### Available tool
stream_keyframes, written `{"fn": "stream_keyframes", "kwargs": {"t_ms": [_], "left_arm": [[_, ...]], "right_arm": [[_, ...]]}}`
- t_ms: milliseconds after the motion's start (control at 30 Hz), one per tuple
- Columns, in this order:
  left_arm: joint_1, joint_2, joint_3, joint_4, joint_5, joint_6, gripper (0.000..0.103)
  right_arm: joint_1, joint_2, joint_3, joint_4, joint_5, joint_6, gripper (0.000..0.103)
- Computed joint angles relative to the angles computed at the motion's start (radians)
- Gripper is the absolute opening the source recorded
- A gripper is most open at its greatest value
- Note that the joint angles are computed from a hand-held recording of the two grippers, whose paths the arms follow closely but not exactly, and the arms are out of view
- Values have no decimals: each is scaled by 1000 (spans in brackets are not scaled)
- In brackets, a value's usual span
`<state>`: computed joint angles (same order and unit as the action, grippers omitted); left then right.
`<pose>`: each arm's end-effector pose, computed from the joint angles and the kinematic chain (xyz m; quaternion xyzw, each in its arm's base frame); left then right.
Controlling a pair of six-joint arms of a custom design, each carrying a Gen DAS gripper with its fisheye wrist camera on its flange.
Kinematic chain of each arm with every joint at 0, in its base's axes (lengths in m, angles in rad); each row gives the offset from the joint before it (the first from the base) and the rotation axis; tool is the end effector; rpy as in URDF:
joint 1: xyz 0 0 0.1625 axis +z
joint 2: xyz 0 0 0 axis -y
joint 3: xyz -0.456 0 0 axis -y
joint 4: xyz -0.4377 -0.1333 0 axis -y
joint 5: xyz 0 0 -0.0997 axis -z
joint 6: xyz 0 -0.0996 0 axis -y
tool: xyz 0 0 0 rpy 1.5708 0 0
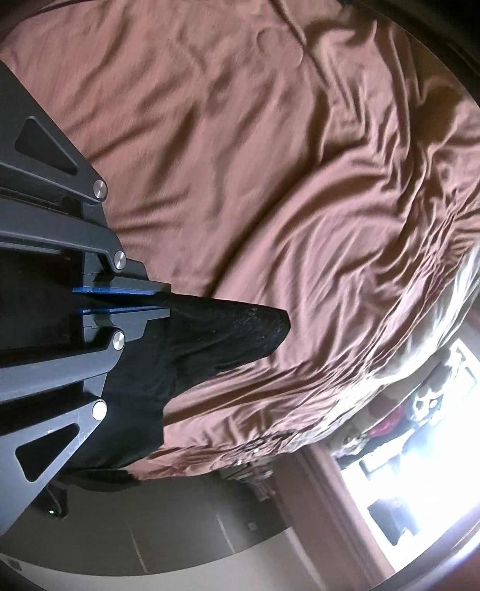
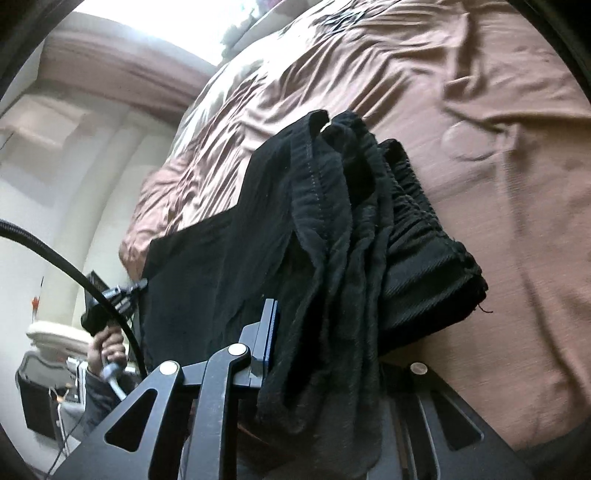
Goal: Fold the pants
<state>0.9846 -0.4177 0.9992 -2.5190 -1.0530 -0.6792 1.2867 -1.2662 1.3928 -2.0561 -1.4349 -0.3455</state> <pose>-0.3494 -0.8563 0.0620 -0.0908 0.9473 -0.2910 0.0988 -0.0550 -0.7121 0.4848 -0.0422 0.9809 -0.1899 0.0084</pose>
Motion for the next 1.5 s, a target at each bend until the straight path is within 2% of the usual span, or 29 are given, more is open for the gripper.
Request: {"fn": "stream_keyframes", "kwargs": {"t_ms": [333,467,533,600,667,733,833,1067,1167,1200,1333,1400,1500], "left_arm": [[22,-95,105,-39,51,-5,5],[36,-123,147,-76,64,-31,7],[42,-133,160,-43,88,-78,10],[41,-145,185,-39,123,-98,10],[46,-158,207,-50,93,-100,16],[41,-163,217,-40,97,-100,37],[28,-168,237,-62,103,-90,55],[-7,-174,271,-72,108,-77,66],[-27,-179,294,-74,122,-74,71],[-34,-181,303,-76,127,-75,73],[-56,-192,343,-100,132,-87,77],[-67,-196,359,-103,146,-101,80],[-84,-204,387,-103,169,-127,84]], "right_arm": [[60,91,-121,212,-83,-70,15],[70,121,-172,303,-103,-95,20],[72,125,-191,321,-133,-111,24],[62,126,-217,352,-125,-115,40],[51,120,-235,363,-106,-124,44],[38,118,-259,355,-105,-131,46],[15,120,-299,364,-71,-140,46],[-10,212,-469,356,-2,-121,48],[-9,275,-561,356,29,-104,67],[-9,292,-583,354,40,-103,70],[-9,387,-708,386,92,-73,72],[-15,409,-728,390,105,-68,75],[-12,490,-838,434,113,-66,78]]}}
